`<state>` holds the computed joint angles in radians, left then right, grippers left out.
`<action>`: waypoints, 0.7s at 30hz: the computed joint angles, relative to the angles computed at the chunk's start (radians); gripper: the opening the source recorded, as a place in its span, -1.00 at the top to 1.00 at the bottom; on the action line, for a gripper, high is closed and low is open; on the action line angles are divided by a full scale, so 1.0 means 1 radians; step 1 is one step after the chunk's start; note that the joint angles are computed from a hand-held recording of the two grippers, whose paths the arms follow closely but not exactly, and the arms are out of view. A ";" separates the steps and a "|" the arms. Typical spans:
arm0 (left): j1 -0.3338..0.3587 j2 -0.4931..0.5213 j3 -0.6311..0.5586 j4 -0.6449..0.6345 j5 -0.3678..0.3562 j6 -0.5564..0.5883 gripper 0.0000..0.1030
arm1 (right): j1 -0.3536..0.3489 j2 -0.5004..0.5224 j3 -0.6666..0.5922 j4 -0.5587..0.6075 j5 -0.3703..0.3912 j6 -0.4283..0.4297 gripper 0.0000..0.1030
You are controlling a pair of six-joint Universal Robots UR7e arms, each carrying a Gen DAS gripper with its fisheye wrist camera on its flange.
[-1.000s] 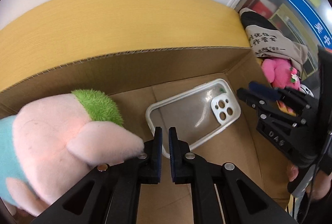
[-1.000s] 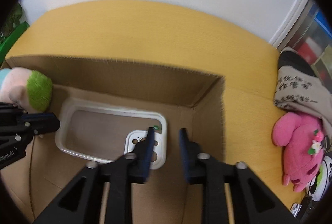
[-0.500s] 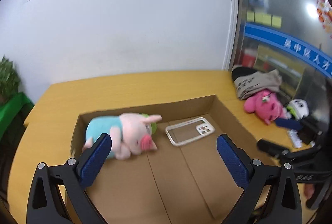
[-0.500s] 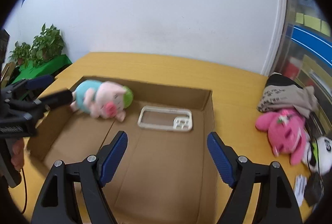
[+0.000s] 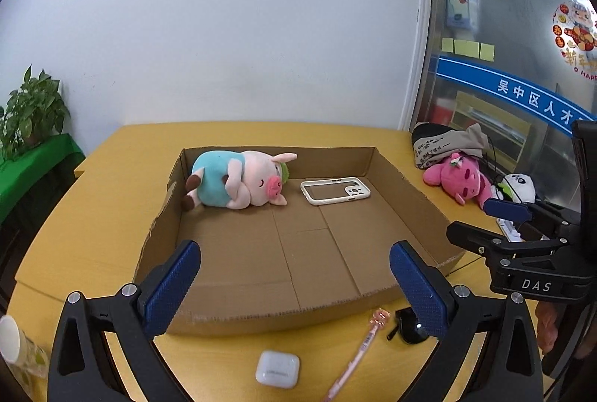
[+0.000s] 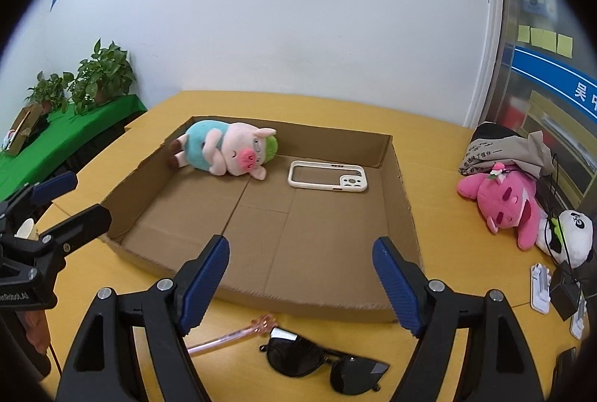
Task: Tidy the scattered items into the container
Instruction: 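Move the right gripper toward the black sunglasses on the table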
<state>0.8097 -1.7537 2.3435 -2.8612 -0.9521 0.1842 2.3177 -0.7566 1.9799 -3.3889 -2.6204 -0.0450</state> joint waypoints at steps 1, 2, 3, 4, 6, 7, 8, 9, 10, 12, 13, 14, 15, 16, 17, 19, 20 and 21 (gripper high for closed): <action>-0.006 -0.014 0.018 -0.003 0.008 -0.010 -0.99 | 0.006 0.005 0.007 -0.004 -0.005 0.005 -0.54; -0.012 -0.025 0.032 -0.004 0.018 -0.017 -0.99 | 0.011 0.009 0.014 -0.010 -0.008 0.009 -0.54; -0.016 -0.033 0.045 -0.005 0.027 -0.021 -0.99 | 0.014 0.013 0.024 -0.019 -0.006 0.013 -0.54; -0.018 -0.041 0.057 -0.004 0.031 -0.027 -0.99 | 0.017 0.014 0.037 -0.025 -0.001 0.022 -0.54; -0.019 -0.056 0.082 0.004 0.032 -0.041 -0.99 | 0.017 0.018 0.060 -0.046 0.006 0.033 -0.54; -0.018 -0.058 0.092 0.002 0.032 -0.043 -0.99 | 0.017 0.024 0.071 -0.064 0.004 0.035 -0.54; -0.017 -0.060 0.102 0.001 0.034 -0.048 -0.99 | 0.016 0.027 0.080 -0.075 0.003 0.039 -0.54; -0.015 -0.062 0.109 0.003 0.034 -0.053 -0.99 | 0.014 0.028 0.091 -0.082 0.006 0.047 -0.54; -0.012 -0.063 0.116 0.006 0.032 -0.058 -0.99 | 0.011 0.028 0.103 -0.089 0.011 0.056 -0.54; -0.008 -0.064 0.128 0.004 0.032 -0.058 -0.99 | 0.006 0.030 0.123 -0.113 0.018 0.061 -0.54; -0.005 -0.064 0.133 0.005 0.034 -0.058 -0.99 | 0.004 0.032 0.133 -0.124 0.023 0.064 -0.54; -0.001 -0.066 0.138 0.008 0.035 -0.059 -0.99 | -0.001 0.031 0.145 -0.131 0.033 0.068 -0.54; 0.004 -0.069 0.141 0.013 0.036 -0.063 -0.99 | -0.007 0.029 0.160 -0.140 0.047 0.073 -0.54; 0.010 -0.072 0.143 0.021 0.036 -0.066 -0.99 | -0.011 0.029 0.171 -0.147 0.056 0.080 -0.54; 0.019 -0.077 0.145 0.033 0.032 -0.066 -0.99 | -0.017 0.028 0.182 -0.150 0.065 0.089 -0.54; 0.035 -0.086 0.148 0.059 0.028 -0.060 -0.99 | -0.035 0.022 0.208 -0.145 0.088 0.112 -0.54; 0.041 -0.093 0.151 0.072 0.030 -0.059 -0.99 | -0.044 0.019 0.220 -0.144 0.100 0.120 -0.54; 0.047 -0.099 0.153 0.088 0.033 -0.059 -0.99 | -0.054 0.016 0.235 -0.142 0.112 0.130 -0.54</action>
